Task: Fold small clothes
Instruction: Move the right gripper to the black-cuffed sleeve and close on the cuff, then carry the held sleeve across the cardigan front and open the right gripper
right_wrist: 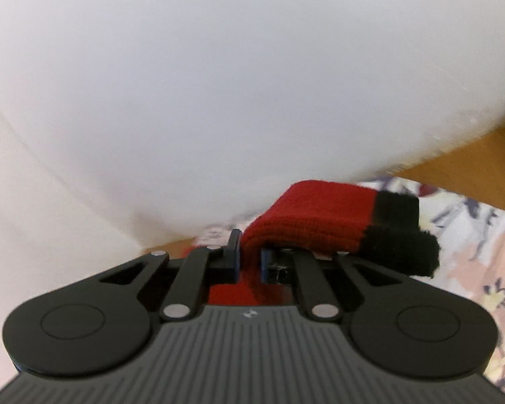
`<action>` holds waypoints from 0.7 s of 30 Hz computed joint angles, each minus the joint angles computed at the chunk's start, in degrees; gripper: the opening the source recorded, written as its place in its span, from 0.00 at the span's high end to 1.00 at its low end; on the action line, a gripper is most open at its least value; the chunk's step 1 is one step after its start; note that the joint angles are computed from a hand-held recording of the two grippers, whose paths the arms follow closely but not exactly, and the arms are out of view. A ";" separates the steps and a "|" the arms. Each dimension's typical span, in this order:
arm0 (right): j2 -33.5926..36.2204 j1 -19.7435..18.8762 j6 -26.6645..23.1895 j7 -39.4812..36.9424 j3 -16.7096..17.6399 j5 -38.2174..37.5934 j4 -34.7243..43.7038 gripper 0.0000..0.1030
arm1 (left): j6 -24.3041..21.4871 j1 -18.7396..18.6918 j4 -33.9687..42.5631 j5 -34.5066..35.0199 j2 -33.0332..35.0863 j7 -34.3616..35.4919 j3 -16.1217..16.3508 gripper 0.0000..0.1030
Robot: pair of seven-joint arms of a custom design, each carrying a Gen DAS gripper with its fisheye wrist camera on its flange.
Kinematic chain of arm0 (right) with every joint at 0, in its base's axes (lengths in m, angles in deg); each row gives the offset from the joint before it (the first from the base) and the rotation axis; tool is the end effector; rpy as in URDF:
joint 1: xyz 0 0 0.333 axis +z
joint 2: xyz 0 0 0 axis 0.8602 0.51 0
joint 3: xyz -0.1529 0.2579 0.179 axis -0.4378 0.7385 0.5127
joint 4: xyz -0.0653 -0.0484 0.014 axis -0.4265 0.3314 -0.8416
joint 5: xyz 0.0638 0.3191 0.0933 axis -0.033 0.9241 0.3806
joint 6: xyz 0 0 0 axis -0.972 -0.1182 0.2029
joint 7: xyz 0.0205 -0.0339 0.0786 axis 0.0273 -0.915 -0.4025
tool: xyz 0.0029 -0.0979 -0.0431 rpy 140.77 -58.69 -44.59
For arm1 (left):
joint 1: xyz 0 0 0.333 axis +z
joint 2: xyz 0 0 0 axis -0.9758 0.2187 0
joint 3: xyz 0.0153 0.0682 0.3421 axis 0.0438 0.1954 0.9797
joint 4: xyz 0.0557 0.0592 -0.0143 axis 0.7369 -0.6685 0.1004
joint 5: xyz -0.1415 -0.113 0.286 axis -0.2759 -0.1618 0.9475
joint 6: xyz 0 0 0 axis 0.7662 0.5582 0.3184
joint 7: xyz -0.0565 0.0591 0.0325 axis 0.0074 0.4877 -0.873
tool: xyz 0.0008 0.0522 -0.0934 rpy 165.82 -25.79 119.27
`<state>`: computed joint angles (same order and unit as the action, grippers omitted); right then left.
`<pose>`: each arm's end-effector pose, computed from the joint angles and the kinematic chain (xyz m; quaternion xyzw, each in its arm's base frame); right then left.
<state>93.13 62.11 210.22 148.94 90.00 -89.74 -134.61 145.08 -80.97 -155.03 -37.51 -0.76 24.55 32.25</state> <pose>0.6431 0.1569 0.4163 -0.4218 0.7134 -0.0944 0.5516 0.5456 -0.0579 0.4165 -0.7460 0.5953 -0.1955 0.2255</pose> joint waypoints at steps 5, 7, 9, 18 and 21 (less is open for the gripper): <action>-1.69 1.26 1.39 -0.65 0.25 -1.07 0.33 0.89 | 0.59 1.13 -0.82 0.99 -1.67 1.90 -0.06 0.00; -1.95 2.79 1.74 -1.34 -0.33 -0.64 0.80 0.89 | 1.00 2.32 -1.36 -0.71 -2.25 3.85 -0.64 0.00; -2.18 5.08 2.04 -2.65 -1.47 0.72 1.33 0.89 | 1.53 3.22 -1.88 -1.69 -2.78 5.02 -0.62 0.00; -0.01 10.32 -0.21 -8.53 -1.58 1.99 7.73 0.89 | 3.93 6.81 -3.83 -5.77 -4.04 9.74 0.18 0.00; 1.58 11.24 -1.56 -9.69 -0.53 1.58 10.60 0.89 | 5.02 7.86 -4.67 -6.74 -4.47 11.38 0.59 0.00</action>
<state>94.71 73.35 208.66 139.24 89.47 -88.16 -124.00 150.10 -73.10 -159.70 -44.25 -5.23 35.93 32.85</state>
